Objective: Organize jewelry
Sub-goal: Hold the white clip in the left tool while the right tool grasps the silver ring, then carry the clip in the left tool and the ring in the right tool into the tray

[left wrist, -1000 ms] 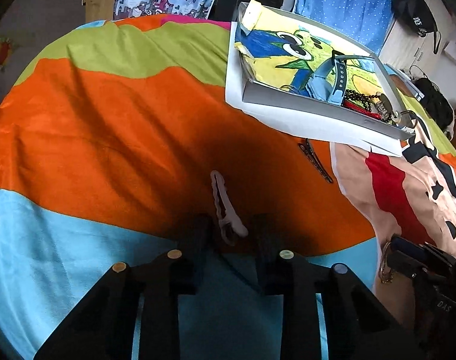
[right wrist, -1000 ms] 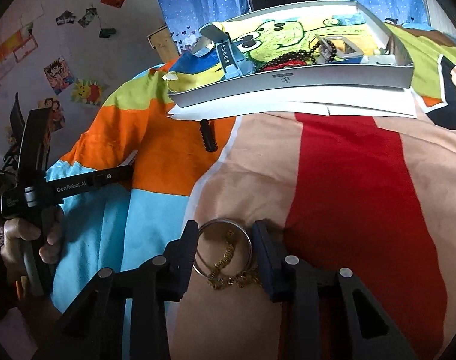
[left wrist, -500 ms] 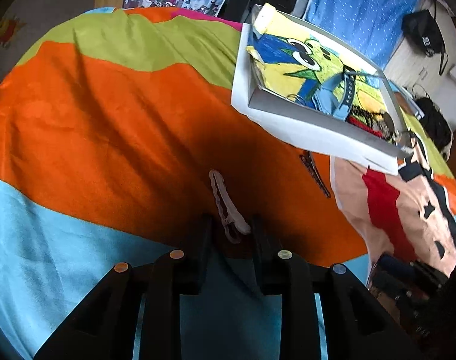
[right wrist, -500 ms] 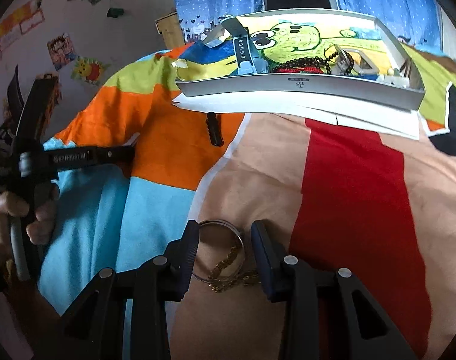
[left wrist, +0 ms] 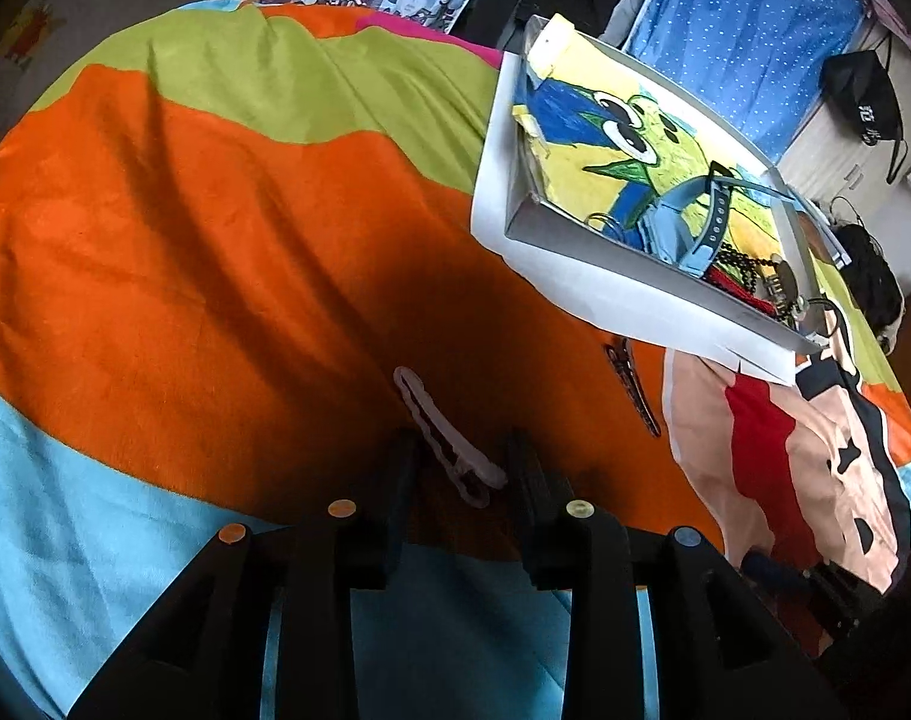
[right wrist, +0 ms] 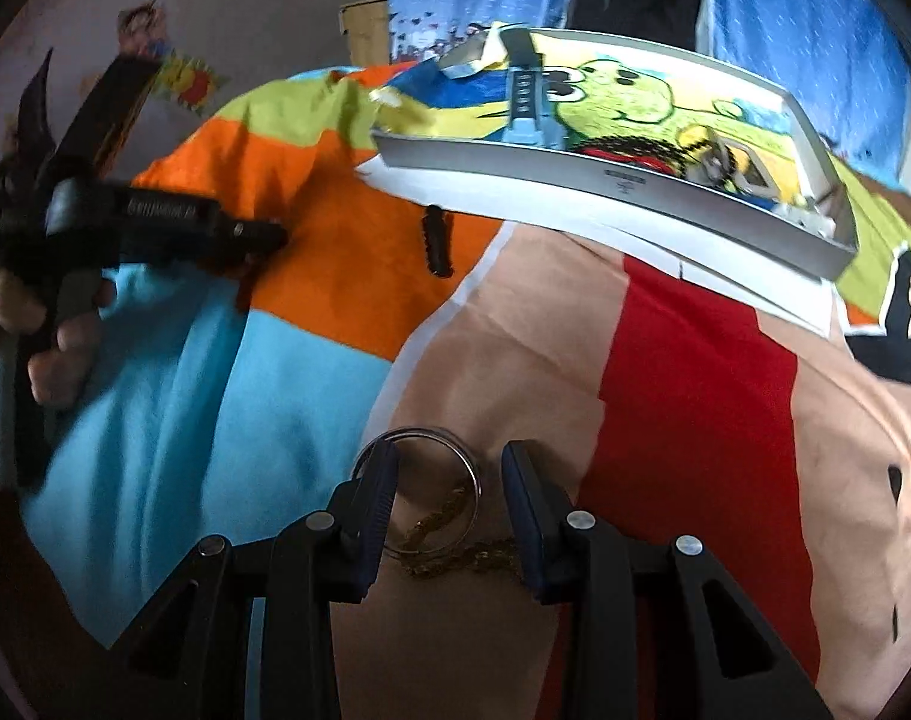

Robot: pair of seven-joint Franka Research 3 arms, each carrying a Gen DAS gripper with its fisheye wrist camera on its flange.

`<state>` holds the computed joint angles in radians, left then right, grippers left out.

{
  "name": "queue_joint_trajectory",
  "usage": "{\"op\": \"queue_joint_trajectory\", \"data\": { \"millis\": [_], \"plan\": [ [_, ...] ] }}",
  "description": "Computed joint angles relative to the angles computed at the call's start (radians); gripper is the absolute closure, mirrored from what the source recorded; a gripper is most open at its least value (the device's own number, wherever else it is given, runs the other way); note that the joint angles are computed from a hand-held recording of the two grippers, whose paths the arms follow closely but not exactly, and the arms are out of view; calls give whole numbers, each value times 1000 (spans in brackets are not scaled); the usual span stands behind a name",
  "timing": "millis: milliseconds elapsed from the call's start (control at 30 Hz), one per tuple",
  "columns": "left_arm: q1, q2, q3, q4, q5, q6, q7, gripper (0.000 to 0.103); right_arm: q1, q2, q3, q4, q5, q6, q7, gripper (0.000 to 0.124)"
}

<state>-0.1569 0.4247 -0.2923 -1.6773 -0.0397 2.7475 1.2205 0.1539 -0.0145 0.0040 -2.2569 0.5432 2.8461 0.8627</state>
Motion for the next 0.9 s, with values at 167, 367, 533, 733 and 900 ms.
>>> {"op": "queue_joint_trajectory", "data": {
  "millis": [167,367,533,733,900],
  "plan": [
    [-9,12,9,16,15,-1,-22,77,9,27,10,16,45,39,-58,90],
    [-2,11,2,10,16,12,-17,81,-3,102,34,116,198,24,-165,90],
    [4,5,-6,-3,6,27,-8,90,-14,110,45,130,229,8,-189,95],
    [-7,-22,-16,-32,19,42,17,91,-17,101,49,131,284,-13,-235,112],
    [-19,-61,-37,-67,10,33,68,91,-28,91,41,146,372,-56,-260,119]
  ]
}}
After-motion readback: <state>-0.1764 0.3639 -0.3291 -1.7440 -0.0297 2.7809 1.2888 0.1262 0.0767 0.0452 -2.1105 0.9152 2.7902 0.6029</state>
